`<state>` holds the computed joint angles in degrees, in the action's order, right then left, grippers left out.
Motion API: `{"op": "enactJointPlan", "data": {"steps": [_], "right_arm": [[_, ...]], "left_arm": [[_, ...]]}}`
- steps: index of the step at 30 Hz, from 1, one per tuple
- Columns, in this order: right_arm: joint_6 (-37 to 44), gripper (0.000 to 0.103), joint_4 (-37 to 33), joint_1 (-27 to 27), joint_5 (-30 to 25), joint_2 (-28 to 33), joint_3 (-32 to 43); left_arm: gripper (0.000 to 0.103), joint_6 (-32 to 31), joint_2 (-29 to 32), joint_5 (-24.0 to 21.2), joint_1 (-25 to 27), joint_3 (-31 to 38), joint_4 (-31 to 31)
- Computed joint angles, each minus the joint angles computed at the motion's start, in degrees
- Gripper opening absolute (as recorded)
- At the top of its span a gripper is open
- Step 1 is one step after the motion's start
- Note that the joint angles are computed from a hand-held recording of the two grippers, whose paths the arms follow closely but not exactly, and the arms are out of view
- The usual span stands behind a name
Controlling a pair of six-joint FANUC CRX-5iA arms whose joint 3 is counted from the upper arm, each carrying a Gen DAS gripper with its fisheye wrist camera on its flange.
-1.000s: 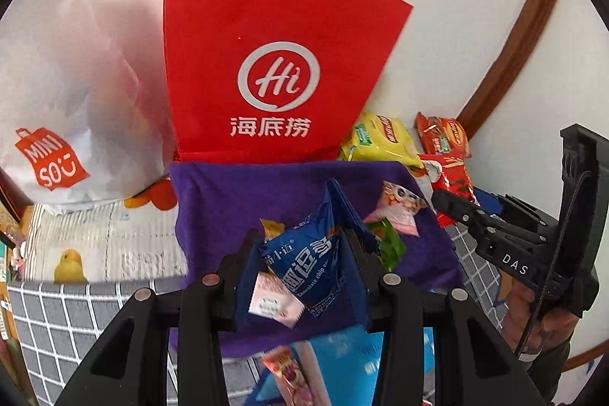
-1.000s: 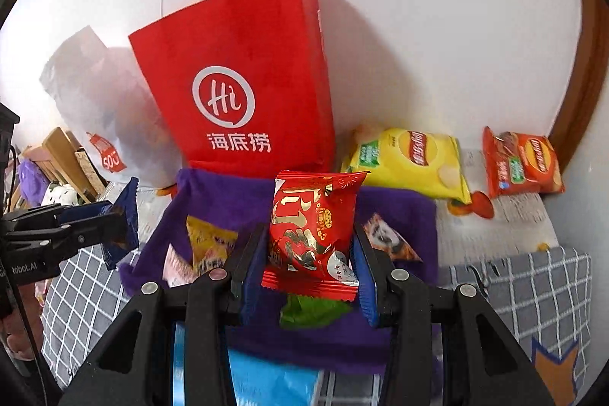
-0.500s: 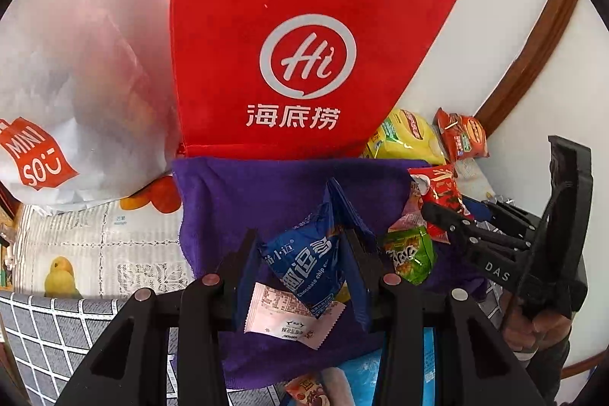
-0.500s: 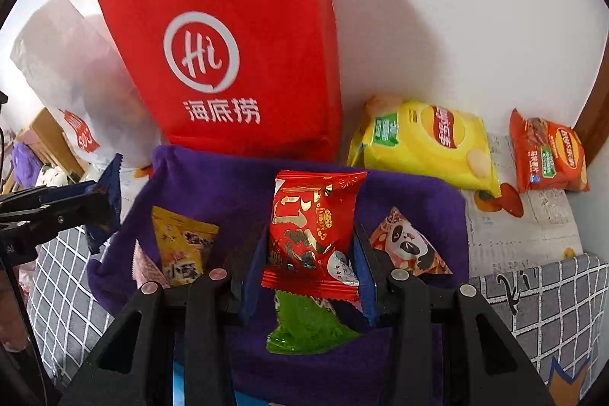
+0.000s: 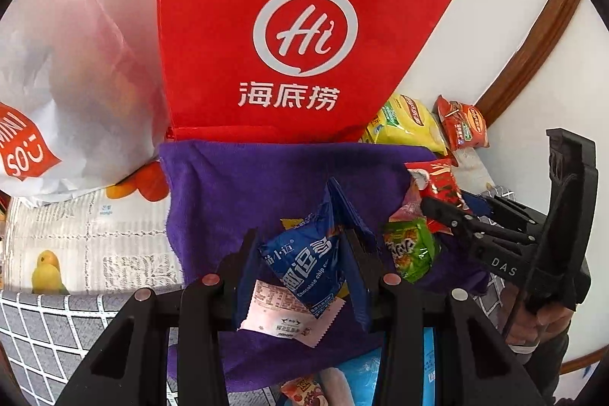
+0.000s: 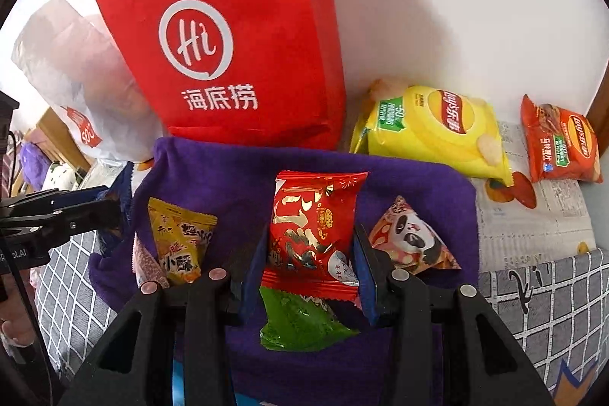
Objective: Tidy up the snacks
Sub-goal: 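Lift the red candy pack and blue bag and carry them over the towel, then open the right tool to drop the red candy pack while the left tool releases the blue bag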
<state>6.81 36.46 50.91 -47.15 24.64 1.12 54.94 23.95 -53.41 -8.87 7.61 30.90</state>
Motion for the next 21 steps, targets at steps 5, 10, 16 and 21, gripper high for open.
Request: {"op": "enactJointPlan", "data": {"steps": [5, 10, 16, 21], "right_arm": [[2.17, 0.043, -1.96, -0.05, -0.01, 0.71, 1.19], [4.62, 0.043, -4.38, -0.18, -0.63, 1.43, 2.69], [6.92, 0.043, -5.91, -0.05, -1.21, 2.26, 3.94], [7.40, 0.043, -6.34, 0.03, -1.77, 2.47, 4.37]], "left_arm": [[0.040, -0.17, 0.51, -0.70, -0.16, 0.32, -0.08], [0.040, 0.30, 1.01, -1.03, -0.37, 0.78, -0.80], [0.040, 0.64, 1.49, -1.51, -0.69, 1.24, -1.50], [0.040, 0.62, 1.66, -1.66, -0.83, 1.34, -1.75]]}}
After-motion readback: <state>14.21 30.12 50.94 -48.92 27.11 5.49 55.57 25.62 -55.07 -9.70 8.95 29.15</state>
